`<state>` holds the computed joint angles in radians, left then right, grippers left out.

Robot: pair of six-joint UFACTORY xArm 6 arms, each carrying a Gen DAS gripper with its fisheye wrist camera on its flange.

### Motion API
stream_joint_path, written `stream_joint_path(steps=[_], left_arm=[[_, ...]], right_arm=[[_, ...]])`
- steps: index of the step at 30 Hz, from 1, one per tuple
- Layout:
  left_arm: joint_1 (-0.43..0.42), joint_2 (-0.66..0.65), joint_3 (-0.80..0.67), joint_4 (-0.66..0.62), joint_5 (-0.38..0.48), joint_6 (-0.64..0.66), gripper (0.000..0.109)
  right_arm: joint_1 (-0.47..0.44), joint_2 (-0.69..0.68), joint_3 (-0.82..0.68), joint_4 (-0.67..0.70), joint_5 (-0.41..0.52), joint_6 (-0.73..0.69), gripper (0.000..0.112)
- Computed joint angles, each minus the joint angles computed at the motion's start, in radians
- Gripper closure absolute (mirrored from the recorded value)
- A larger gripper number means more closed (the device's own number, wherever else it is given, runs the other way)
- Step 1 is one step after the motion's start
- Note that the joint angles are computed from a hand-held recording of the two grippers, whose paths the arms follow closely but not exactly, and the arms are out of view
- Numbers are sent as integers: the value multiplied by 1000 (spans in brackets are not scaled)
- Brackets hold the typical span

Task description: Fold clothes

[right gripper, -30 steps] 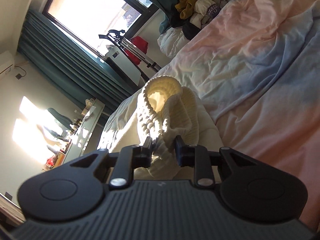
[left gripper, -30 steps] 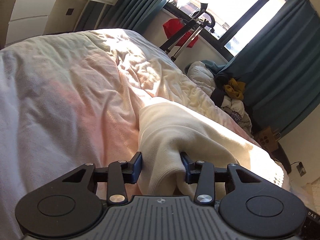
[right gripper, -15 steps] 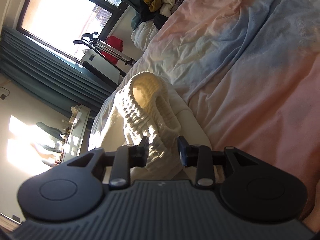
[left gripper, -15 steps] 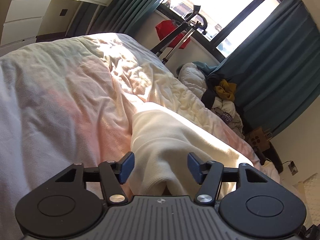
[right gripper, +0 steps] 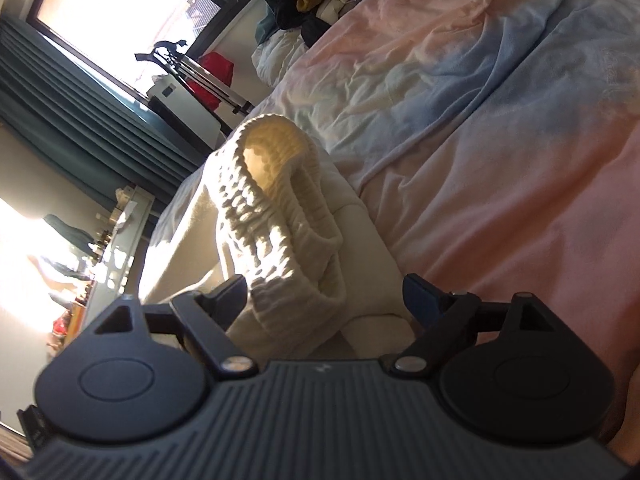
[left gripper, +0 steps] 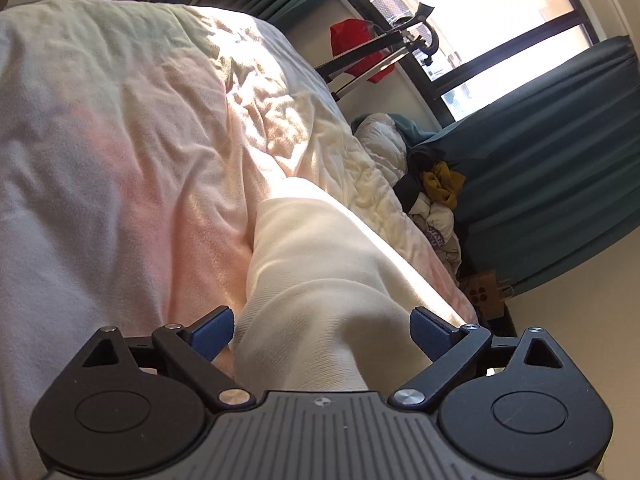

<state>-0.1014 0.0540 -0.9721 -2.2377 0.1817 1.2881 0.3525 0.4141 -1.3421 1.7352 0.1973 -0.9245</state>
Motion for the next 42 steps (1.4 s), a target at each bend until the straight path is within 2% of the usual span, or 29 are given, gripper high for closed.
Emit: stream_joint_path(steps=[1, 3, 6, 8, 12, 13, 16, 18, 19, 21, 24, 29, 34, 37, 42], left_arm=[[-3, 8, 0, 46, 7, -39, 13], [-4, 13, 2, 77, 12, -64, 14], [7, 19, 7, 79, 37, -89, 14], [13, 25, 8, 77, 48, -105, 15], [31, 39, 10, 82, 92, -156, 15], [36, 45, 11, 87, 109, -175, 16], [54, 60, 17, 102, 162, -232, 26], [66, 59, 27, 108, 185, -269, 39], [71, 57, 33, 108, 198, -284, 42], [81, 49, 43, 103, 225, -307, 51], [94, 35, 56, 98, 265, -343, 58], [77, -30, 73, 87, 293, -375, 62], [5, -57, 27, 94, 283, -417, 65], [-52, -38, -29, 93, 291, -431, 65], [-203, 47, -154, 56, 294, -390, 65]], right_arm=[[5, 17, -12, -42, -12, 28, 22], [-5, 47, -27, -126, 28, 125, 15], [-45, 86, -58, -111, 163, 179, 13], [-65, 103, -79, -55, 220, 141, 12], [-128, 79, -37, 212, 422, -51, 12], [-127, 84, -38, 215, 421, -54, 12], [-117, 105, -56, 175, 392, -7, 13], [-104, 106, -59, 178, 332, -3, 36], [-106, 100, -50, 198, 335, -1, 38], [-111, 88, -31, 237, 342, 4, 53], [-115, 53, 2, 288, 359, -25, 59], [-148, -42, 80, 363, 440, -72, 63], [-211, -177, 184, 399, 499, -98, 64], [-280, -271, 267, 403, 536, -105, 64], [-423, -428, 396, 412, 577, -138, 64]])
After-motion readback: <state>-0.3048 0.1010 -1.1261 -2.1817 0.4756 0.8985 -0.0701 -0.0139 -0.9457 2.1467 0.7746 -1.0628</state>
